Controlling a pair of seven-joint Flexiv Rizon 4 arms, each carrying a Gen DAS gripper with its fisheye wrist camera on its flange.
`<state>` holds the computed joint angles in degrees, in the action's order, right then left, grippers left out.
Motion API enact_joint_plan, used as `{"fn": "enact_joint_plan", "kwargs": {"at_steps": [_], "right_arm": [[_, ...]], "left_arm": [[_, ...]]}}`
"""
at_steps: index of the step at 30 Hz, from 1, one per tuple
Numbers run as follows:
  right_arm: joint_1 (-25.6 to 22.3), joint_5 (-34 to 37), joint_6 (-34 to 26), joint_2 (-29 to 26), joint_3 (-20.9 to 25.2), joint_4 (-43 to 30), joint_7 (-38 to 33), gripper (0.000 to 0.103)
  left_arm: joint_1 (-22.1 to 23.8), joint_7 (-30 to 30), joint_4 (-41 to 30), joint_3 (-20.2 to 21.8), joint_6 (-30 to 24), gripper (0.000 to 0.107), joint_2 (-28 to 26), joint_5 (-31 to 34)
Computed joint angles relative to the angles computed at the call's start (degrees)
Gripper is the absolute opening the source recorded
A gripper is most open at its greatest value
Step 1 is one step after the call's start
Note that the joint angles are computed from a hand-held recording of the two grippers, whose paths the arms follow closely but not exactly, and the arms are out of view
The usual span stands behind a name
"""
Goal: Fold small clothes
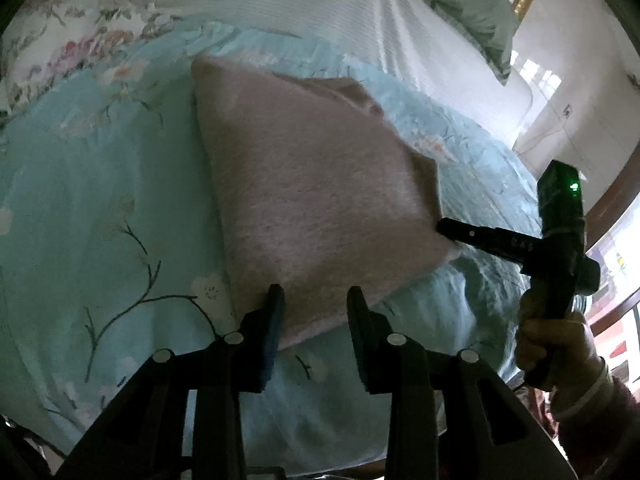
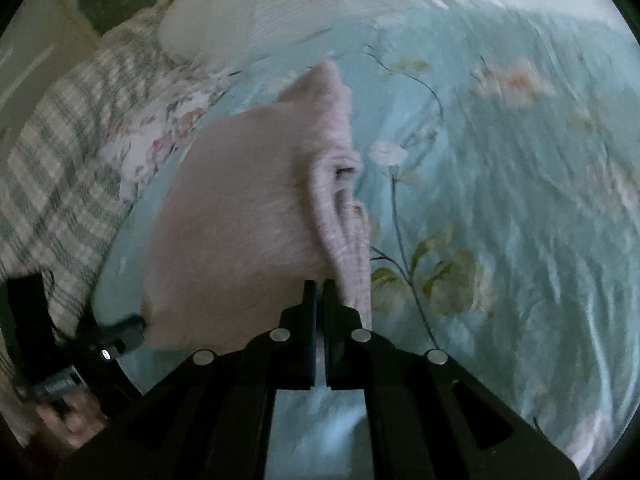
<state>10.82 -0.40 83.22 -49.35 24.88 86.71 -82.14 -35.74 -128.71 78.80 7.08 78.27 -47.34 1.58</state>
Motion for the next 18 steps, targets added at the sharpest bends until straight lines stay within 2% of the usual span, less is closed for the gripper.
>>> {"fn": "enact_joint_plan", "kwargs": {"at_steps": [2, 3, 11, 18], "right_arm": [[-0.74, 0.44, -0.25, -1.01, 1.05, -0.47, -0.45, 0.003], [-1.48, 1.11, 0.36, -1.55, 2.09, -0.71, -0.68, 0.003], [-2.52, 2.18, 0.05, -1.89, 3.53, -1.02, -1.38, 0.003], [0.37, 1.67, -0.91, 2.08, -0.74, 2.3, 0.94, 0.003]], "left_arm": [[-1.0, -0.94, -0.83, 1.51, -2.35, 0.036, -0.51, 0.32], [-0.38, -0.77, -1.05, 0.7, -3.38, 0.036, -0.9, 0.07], [-0.12, -2.85, -0.29, 0.51, -1.63, 0.036, -0.99, 0.94], [-1.48, -5.81, 0.39, 2.15, -2.41, 0.037, -0.09, 1.58]]}}
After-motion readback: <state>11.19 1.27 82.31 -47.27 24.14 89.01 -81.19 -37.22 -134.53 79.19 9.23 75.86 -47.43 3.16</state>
